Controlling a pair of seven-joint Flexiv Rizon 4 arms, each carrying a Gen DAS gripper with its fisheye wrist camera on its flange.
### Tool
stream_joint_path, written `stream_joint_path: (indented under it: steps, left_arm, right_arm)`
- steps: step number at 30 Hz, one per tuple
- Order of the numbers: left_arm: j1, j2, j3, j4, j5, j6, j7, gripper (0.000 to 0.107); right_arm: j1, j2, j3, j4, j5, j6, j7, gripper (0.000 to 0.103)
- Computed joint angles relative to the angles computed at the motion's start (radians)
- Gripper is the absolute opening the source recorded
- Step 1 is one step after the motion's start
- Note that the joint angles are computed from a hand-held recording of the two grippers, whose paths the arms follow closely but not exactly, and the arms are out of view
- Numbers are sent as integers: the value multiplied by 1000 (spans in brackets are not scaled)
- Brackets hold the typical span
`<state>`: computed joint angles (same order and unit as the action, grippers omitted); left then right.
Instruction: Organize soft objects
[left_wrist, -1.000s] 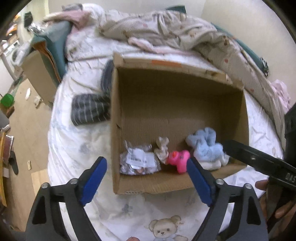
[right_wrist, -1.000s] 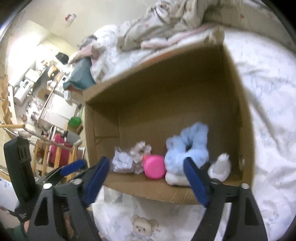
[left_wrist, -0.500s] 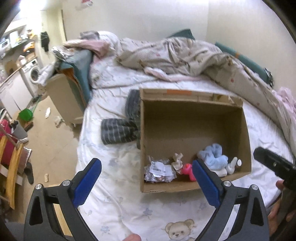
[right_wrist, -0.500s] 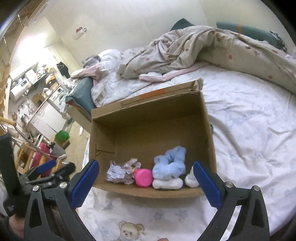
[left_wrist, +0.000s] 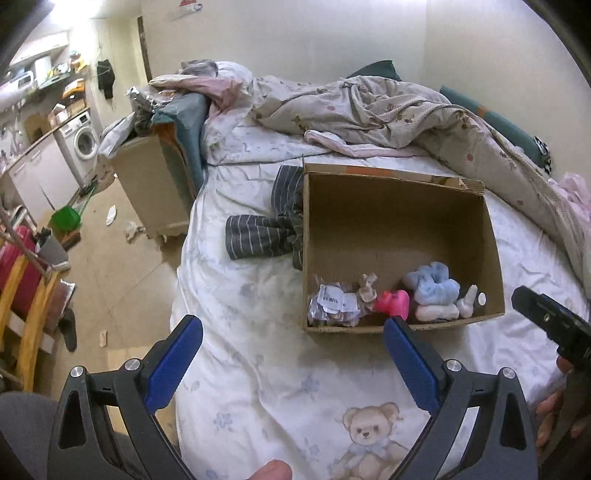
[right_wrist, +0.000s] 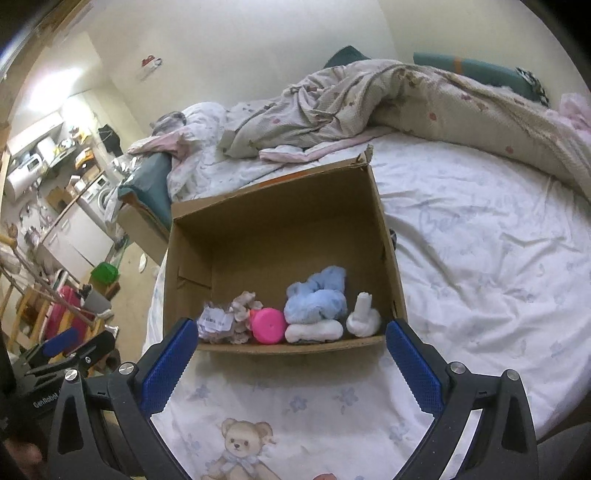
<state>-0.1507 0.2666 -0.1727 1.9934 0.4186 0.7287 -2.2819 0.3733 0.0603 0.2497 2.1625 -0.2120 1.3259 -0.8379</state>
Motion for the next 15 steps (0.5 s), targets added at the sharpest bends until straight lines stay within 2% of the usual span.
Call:
stream_joint_path:
  steps: [6, 8, 15]
  left_arm:
    - [-9, 35, 11, 48, -18, 70, 7, 101]
    - [-11, 32, 16, 60, -44, 99, 26, 101]
    - [6, 12, -4, 53, -41, 97, 8, 101]
  right_arm:
    - [-31, 22, 13, 47, -191, 37, 95, 103]
    - [-39, 25, 15, 60, -229, 50, 123, 103]
    - [-39, 10, 12, 56, -319, 26, 162, 103]
